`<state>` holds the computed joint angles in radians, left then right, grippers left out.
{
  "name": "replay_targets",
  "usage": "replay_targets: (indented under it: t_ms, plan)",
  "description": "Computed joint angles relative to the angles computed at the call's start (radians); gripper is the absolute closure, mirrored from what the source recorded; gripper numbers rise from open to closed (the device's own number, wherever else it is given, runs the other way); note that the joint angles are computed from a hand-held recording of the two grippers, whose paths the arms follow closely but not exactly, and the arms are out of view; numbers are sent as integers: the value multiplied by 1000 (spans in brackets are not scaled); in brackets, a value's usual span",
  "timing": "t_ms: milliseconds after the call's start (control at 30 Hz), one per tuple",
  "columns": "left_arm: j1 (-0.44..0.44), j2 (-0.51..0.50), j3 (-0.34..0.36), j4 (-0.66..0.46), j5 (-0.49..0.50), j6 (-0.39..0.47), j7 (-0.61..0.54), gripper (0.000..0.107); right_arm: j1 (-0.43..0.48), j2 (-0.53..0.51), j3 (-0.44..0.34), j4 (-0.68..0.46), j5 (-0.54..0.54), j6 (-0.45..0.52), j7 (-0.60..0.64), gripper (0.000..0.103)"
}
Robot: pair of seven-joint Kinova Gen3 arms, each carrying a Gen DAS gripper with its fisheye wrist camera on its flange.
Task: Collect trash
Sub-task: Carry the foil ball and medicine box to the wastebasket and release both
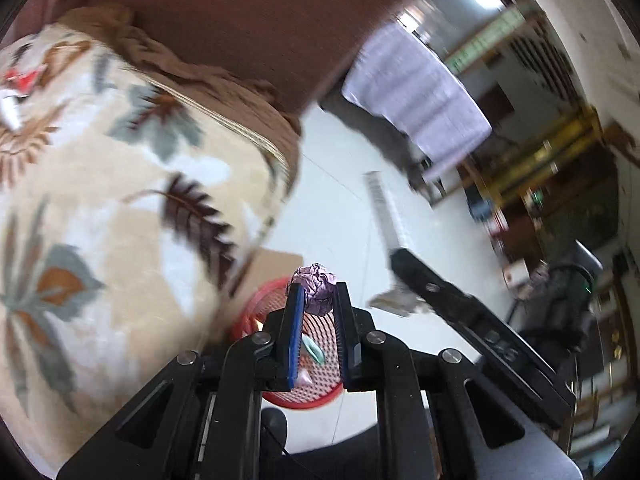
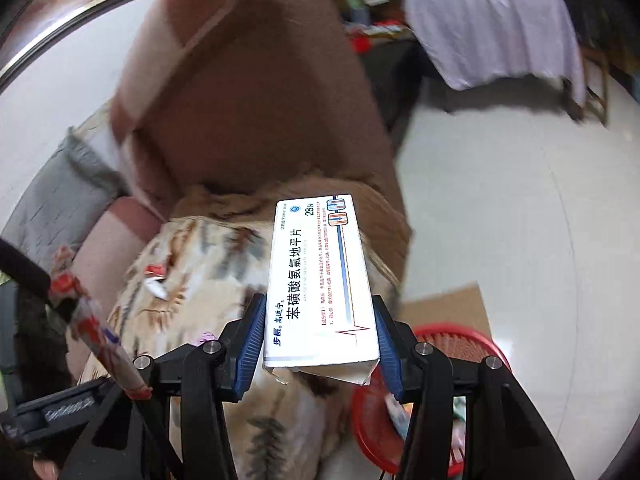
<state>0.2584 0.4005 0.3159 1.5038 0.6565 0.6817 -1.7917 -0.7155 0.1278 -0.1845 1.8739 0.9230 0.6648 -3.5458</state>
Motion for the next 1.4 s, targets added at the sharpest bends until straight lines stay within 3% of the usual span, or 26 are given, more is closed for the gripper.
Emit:
replay_targets:
  t_ms: [500, 1033, 1133, 1267, 1400]
  plan:
    - [118, 82, -19, -87, -148, 88, 79, 93, -27, -27, -45, 44, -50, 151, -127, 48]
    - [163, 143, -24, -151, -229, 151, 159, 93, -13, -35, -51, 53, -75, 157, -147, 47]
    - [165, 149, -26, -156, -231, 158, 168, 89, -11, -40, -53, 62, -70, 151, -167, 47]
    - [163, 148, -27, -149, -230, 147, 174, 71, -7, -41, -55, 66, -65, 145, -175, 47]
    - [165, 143, -28, -149, -235, 144, 180, 70, -5, -42, -56, 73, -54, 135, -187, 47]
